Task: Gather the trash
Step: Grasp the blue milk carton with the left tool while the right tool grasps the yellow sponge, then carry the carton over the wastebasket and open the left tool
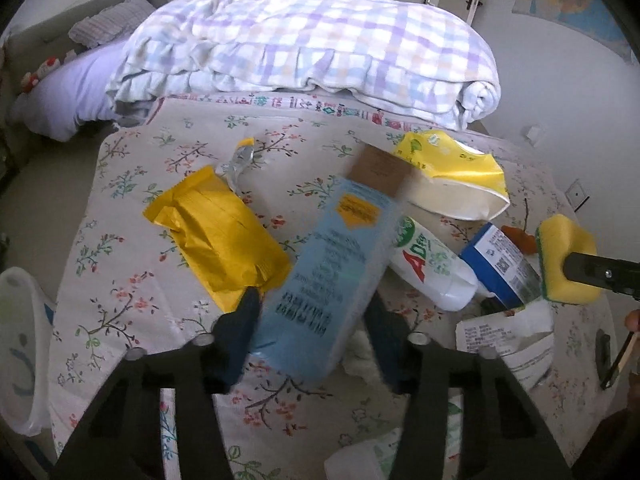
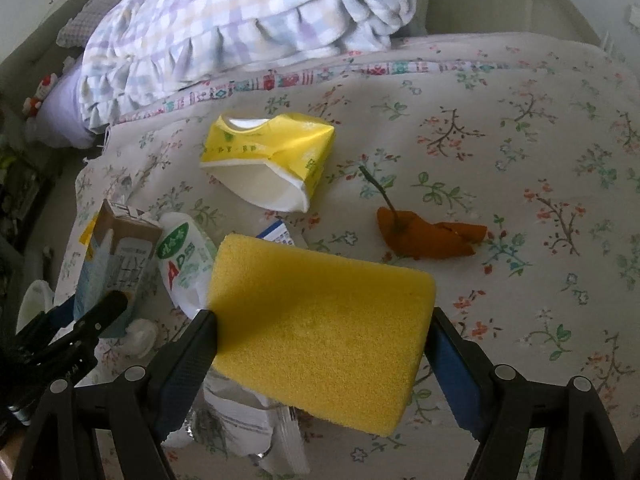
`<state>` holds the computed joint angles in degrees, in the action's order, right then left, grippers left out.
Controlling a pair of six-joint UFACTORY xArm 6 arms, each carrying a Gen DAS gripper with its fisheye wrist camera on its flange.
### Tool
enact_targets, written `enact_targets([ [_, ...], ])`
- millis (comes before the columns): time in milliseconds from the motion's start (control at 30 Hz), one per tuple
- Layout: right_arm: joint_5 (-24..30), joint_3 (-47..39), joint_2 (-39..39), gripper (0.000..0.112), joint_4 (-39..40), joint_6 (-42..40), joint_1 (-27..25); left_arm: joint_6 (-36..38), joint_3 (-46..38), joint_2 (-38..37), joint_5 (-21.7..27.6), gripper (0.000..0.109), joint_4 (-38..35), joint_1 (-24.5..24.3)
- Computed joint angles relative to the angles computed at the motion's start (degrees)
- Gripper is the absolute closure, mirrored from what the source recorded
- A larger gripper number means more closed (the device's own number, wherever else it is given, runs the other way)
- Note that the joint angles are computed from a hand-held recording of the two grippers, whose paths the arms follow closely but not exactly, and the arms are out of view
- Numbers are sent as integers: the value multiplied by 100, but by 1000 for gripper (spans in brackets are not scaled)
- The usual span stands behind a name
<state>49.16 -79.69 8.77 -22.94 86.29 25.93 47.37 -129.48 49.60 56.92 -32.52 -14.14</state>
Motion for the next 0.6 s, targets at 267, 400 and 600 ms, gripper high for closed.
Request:
enact_targets([
  [267, 136, -431, 259, 27, -124, -45, 88, 188, 601, -470, -257, 71, -36, 23],
  [400, 220, -763, 488, 27, -123, -144, 145, 221, 651, -577, -236, 71, -122, 129],
  [600, 314, -1290, 879, 27, -115, -299, 230, 129, 485, -543, -176, 71, -102, 341],
])
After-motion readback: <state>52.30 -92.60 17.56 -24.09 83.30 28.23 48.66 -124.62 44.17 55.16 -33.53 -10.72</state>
